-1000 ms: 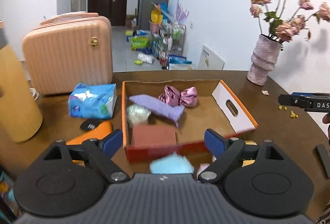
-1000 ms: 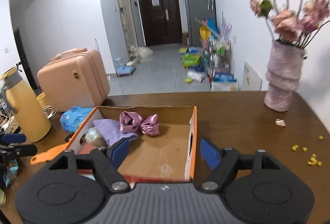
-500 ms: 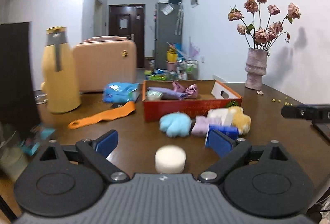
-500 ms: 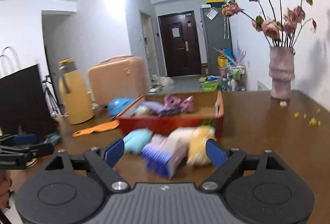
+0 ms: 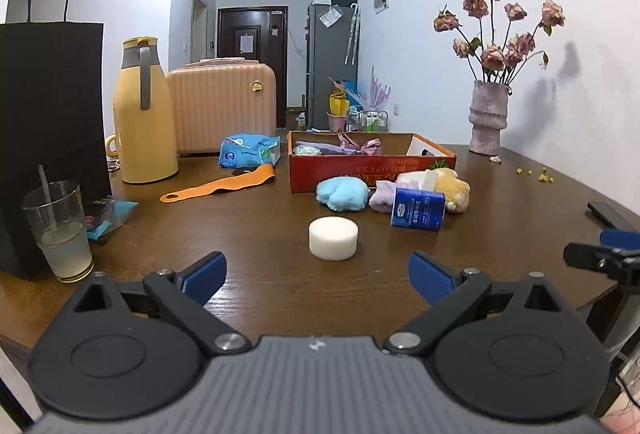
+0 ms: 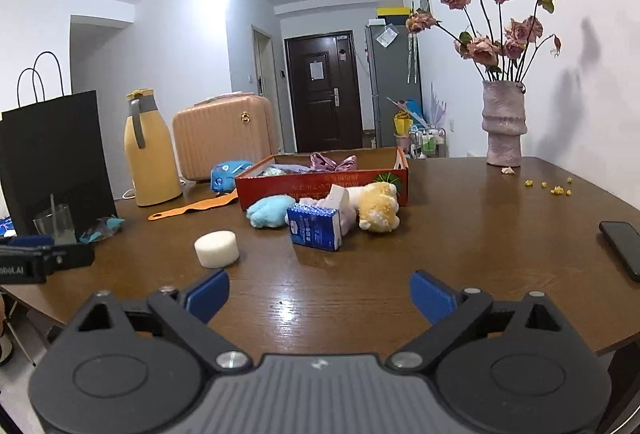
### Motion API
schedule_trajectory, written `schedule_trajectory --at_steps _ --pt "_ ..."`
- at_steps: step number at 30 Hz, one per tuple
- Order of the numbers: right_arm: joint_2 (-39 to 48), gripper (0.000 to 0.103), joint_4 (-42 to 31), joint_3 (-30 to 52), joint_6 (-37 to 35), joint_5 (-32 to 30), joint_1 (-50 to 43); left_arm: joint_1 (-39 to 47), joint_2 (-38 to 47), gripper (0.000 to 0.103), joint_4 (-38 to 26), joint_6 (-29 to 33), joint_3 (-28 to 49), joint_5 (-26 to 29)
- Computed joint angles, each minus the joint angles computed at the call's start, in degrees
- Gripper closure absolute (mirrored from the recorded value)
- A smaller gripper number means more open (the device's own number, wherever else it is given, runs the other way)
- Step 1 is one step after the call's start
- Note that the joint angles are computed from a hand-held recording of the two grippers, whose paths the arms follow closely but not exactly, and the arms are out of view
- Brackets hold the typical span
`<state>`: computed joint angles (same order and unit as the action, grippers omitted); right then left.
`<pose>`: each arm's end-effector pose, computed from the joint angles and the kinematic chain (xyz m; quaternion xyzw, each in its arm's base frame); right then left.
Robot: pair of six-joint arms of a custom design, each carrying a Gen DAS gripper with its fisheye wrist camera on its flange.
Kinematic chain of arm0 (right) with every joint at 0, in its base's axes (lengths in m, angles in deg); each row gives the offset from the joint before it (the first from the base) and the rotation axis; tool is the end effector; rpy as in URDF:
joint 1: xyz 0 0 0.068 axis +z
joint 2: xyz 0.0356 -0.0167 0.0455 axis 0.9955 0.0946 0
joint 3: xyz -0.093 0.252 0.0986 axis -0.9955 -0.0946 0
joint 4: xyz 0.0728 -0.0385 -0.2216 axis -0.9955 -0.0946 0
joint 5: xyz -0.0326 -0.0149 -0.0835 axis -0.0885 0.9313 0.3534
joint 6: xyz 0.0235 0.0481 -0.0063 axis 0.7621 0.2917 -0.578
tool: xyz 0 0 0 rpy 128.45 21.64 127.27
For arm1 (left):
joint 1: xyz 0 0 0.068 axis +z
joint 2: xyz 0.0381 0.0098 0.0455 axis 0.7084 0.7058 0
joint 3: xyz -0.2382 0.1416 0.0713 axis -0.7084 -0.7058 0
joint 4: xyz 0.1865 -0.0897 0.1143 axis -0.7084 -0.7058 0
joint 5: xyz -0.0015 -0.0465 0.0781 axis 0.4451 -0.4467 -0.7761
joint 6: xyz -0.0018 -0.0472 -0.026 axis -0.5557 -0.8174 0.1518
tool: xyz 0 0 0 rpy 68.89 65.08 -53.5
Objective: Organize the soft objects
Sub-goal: 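Move both grippers back over the blue tissue packet, then grasp the blue tissue packet with both grippers, then carry the blue tissue packet into the box and open both grippers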
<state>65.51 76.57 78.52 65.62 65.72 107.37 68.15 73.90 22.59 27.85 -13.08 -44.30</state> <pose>0.1851 0.0686 0.1459 -0.0012 0.8215 0.0782 0.5648 0.2215 0.0739 0.1578 0.0749 0.8222 -0.0605 0.5610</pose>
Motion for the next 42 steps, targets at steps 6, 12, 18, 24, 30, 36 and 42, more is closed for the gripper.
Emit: schedule_trajectory --at_steps 6,12,18,24,30,36,42 --pt "8.7 0.006 8.2 1.1 2.5 -3.2 -2.9 -2.9 3.3 0.003 -2.4 1.1 3.5 -2.0" --pt "18.8 0.013 5.3 9.1 2.8 -9.2 -8.7 -10.9 11.7 0.003 -10.0 -0.1 15.8 -5.0" --pt "24.1 0.035 -2.1 21.9 4.0 -15.9 -14.3 -18.2 23.4 0.018 -25.1 -4.2 38.4 -6.5" --pt "31.4 0.054 -11.0 39.1 8.7 -22.5 -18.1 -22.0 39.1 0.049 -45.4 -9.6 69.0 -3.4" --pt "39.4 0.078 -17.9 53.6 10.1 -28.1 -19.2 -23.4 49.3 0.070 -54.9 -10.2 85.8 -2.8" --pt "41.3 0.089 -18.4 54.9 10.2 -30.5 -19.4 -22.0 47.8 0.082 -54.5 -11.5 81.0 1.8" --pt "33.0 0.085 -18.7 40.8 2.1 -34.3 -19.9 -18.1 37.8 0.070 -52.1 -6.1 60.2 9.3"
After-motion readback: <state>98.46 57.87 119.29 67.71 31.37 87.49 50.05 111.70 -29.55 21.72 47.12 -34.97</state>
